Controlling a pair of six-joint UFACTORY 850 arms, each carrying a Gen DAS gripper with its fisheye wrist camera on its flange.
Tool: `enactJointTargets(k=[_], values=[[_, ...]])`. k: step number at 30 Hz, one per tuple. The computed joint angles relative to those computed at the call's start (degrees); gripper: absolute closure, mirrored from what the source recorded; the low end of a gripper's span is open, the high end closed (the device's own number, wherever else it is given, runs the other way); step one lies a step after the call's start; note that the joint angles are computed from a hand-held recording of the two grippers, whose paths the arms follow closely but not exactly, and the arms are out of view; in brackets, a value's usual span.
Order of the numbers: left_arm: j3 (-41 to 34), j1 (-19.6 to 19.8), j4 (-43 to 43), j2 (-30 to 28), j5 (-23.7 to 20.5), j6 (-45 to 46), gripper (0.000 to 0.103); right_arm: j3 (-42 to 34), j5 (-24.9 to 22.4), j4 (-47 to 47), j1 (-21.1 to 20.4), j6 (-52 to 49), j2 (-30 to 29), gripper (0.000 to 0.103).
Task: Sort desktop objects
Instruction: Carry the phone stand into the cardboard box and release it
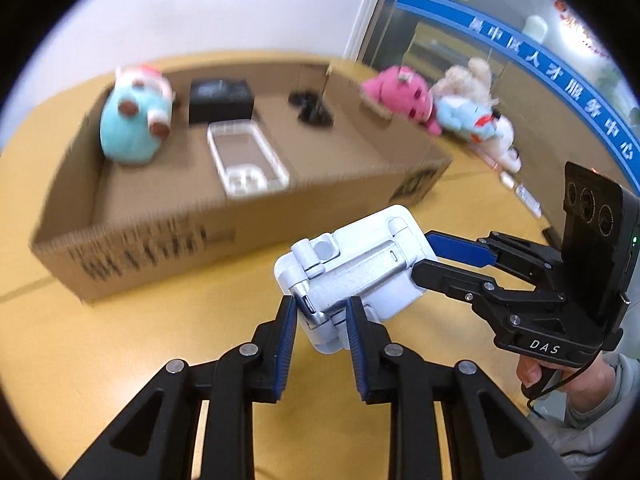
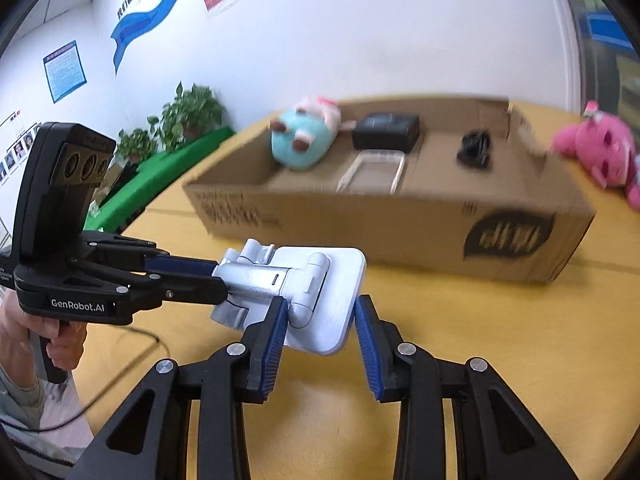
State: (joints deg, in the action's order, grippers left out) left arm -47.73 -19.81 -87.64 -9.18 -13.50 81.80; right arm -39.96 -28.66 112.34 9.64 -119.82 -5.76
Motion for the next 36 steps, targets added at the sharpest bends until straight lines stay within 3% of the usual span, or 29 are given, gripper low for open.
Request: enactJointTargets(k=[7, 10, 16, 25, 31, 36], values=[[-5.8, 2.5, -3.8, -0.1, 0.2, 7.4, 0.079, -4.6, 1.0, 7.6, 0.9, -5.3, 1.2, 0.069], [-9.2, 4.6, -0.7, -2.1, -0.4, 5.4, 0.079, -9.4, 1.8, 7.3, 1.6, -3.4, -1.7, 0.069], [-15.2, 9.3, 14.3, -6.5, -1.8, -8.6, 0.079, -19.9, 2.3, 0.6, 3.8, 6.1, -9.9, 0.069], [-21.2, 14.2, 37.6, -14.0, -4.6, -33.2, 0.079, -35.3, 1.8, -22.3, 7.4, 33.3, -24.5, 0.069], [-23.3, 13.4, 56.9, -17.1, -6.7, -51.2, 0.079, -41.5, -0.8, -41.7, 8.2, 57.1, -31.1, 0.069], [-24.5, 13.1, 64.6, -18.7, -7.3, -59.6, 0.087, -44.1, -0.5, -54.7, 9.9, 70.6, -33.8, 0.067]])
